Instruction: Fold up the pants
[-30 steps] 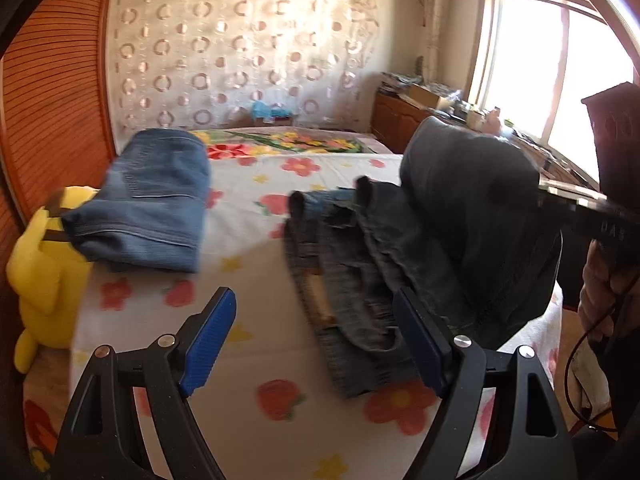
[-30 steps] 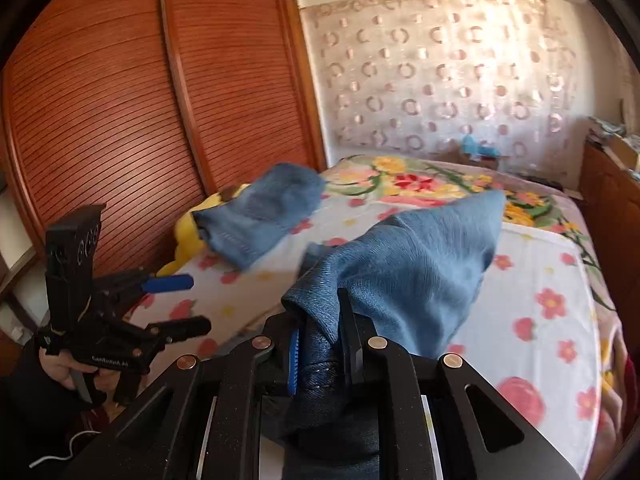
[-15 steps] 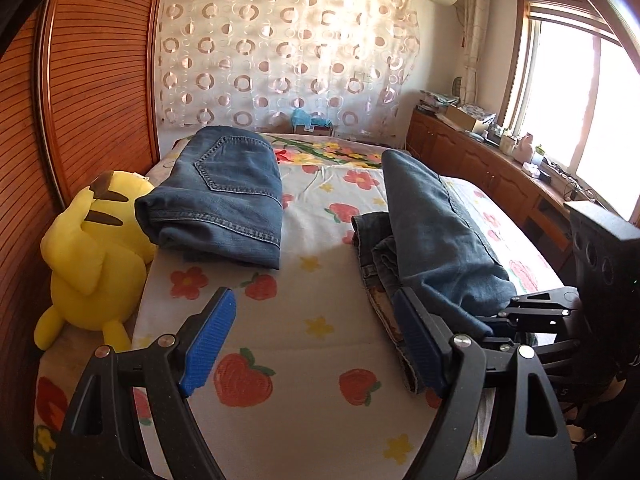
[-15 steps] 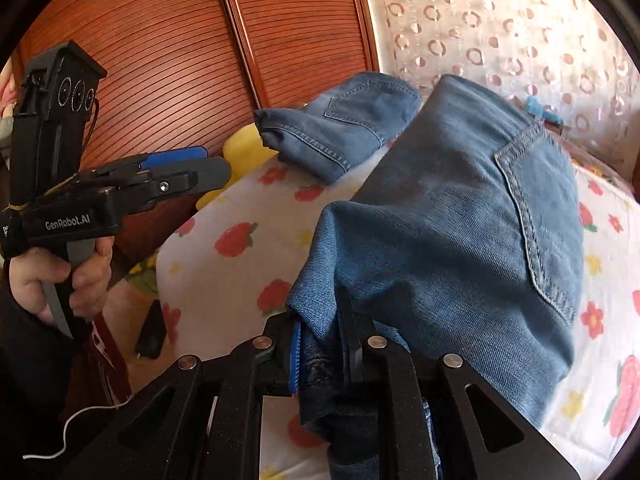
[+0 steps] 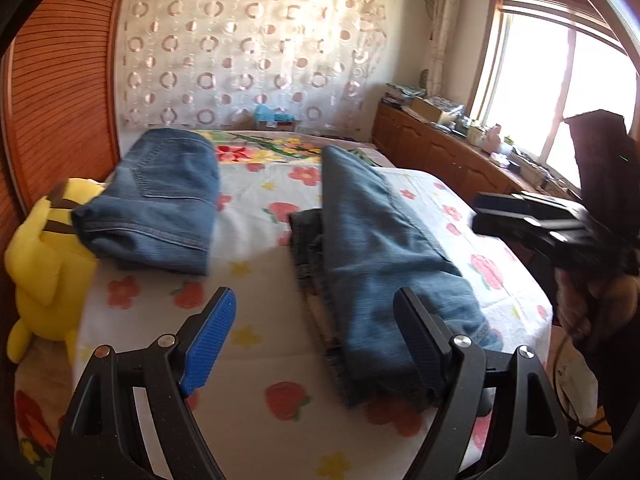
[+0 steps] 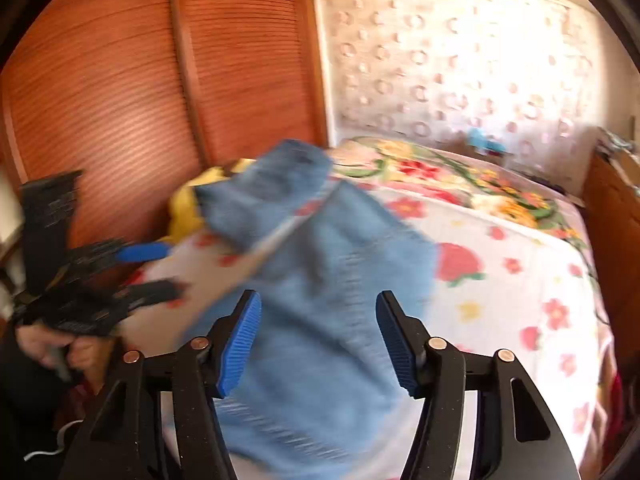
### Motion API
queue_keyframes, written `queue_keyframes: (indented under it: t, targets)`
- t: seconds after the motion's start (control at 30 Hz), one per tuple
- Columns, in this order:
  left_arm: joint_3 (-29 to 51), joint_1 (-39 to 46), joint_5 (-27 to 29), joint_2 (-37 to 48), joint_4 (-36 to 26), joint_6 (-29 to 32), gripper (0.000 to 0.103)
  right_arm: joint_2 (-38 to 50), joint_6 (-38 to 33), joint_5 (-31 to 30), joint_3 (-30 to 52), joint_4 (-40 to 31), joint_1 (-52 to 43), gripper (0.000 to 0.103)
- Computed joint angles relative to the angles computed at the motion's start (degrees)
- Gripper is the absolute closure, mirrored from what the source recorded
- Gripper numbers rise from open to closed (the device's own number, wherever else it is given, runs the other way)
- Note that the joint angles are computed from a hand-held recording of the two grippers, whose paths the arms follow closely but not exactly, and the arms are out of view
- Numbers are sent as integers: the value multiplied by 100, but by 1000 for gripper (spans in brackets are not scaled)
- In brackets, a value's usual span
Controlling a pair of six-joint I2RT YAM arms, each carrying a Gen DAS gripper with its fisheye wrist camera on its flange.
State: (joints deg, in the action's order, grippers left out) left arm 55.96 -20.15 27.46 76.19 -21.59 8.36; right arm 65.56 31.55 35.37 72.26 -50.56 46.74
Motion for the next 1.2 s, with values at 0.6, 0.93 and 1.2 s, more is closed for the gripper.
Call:
queue_keyframes:
  t: [0.6, 0.93, 1.2]
  targets:
    - [-635, -133, 663, 671, 203, -393, 45, 1704, -715, -2636, 365, 1102, -2779, 22]
    - [-730, 83, 1519, 869, 419, -874, 58, 1590, -738, -3725, 3, 1603, -3222, 55]
    - [-722, 172, 1678, 490, 302, -928, 93, 1010, -900, -2702, -305, 2256, -2613, 83]
